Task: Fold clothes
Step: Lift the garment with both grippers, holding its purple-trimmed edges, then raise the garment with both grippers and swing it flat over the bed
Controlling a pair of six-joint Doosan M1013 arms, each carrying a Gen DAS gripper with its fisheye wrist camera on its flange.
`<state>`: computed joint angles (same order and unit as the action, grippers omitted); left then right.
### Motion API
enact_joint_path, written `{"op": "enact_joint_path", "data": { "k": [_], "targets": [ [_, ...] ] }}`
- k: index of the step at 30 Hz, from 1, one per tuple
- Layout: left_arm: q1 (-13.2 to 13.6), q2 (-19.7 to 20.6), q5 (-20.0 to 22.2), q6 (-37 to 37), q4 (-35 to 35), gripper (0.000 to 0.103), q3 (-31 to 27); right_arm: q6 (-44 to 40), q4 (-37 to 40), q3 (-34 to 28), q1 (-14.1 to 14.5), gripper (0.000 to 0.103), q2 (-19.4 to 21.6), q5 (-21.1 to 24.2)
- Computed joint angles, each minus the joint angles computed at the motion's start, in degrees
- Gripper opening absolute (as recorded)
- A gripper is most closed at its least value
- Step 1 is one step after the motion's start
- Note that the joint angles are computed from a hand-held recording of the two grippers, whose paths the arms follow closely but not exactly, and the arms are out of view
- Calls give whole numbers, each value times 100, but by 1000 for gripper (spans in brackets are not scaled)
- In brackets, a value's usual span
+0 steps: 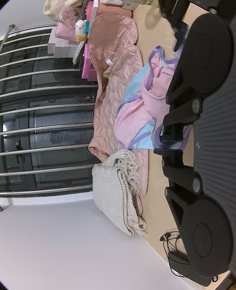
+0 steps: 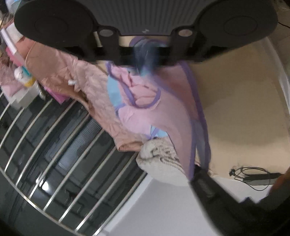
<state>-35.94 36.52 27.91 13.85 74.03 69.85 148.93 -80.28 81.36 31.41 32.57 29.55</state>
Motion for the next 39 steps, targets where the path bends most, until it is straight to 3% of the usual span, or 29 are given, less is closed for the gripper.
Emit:
{"op": "enact_joint_path", "data": {
  "k": [2,3,4,7,15,17,18,20,21,25,28,29,32,33,34,37,39],
  "targets": [
    [-14,7,94,158,-119,23,46,422,-69,58,-38,4,-72,-50],
    [-37,10,163,258,-157,46,91,676,-175,84,-53,4,-101,-22],
    [-69,11,209,380,-140,56,165,995,-342,125,-64,4,-140,23],
    [-172,60,531,903,-255,56,262,1699,-666,229,-117,4,-232,73],
    [-395,116,1345,567,527,56,430,2630,-1030,426,-163,4,-381,-19],
    [-436,123,1579,394,748,56,434,2505,-914,417,-160,4,-377,-69],
    [-457,127,1714,325,852,52,432,2394,-825,407,-156,4,-374,-88],
    [-448,89,1704,398,751,13,418,2261,-723,430,-143,4,-391,-151],
    [-424,50,1593,491,600,2,415,2333,-771,470,-140,4,-419,-235],
    [-346,-79,1239,119,697,2,501,2274,-888,509,-101,4,-456,-433],
    [-142,-139,796,-17,372,1,310,2468,-1215,382,-129,4,-455,-368],
    [-96,-224,668,-259,427,1,312,2696,-1457,354,-140,4,-486,-332],
    [-93,-669,311,-1826,1516,2,754,3827,-2633,530,-164,4,-744,-306],
    [-95,-719,235,-1956,1606,2,831,3883,-2621,581,-178,4,-796,-401],
    [-92,-751,153,-1852,1469,2,862,3697,-2360,601,-187,4,-847,-505],
    [-2,-692,-301,-625,88,1,738,2309,-667,604,-228,4,-865,-853],
    [64,-686,-602,300,-950,1,672,2175,-534,691,-204,4,-955,-844]
  ]
}}
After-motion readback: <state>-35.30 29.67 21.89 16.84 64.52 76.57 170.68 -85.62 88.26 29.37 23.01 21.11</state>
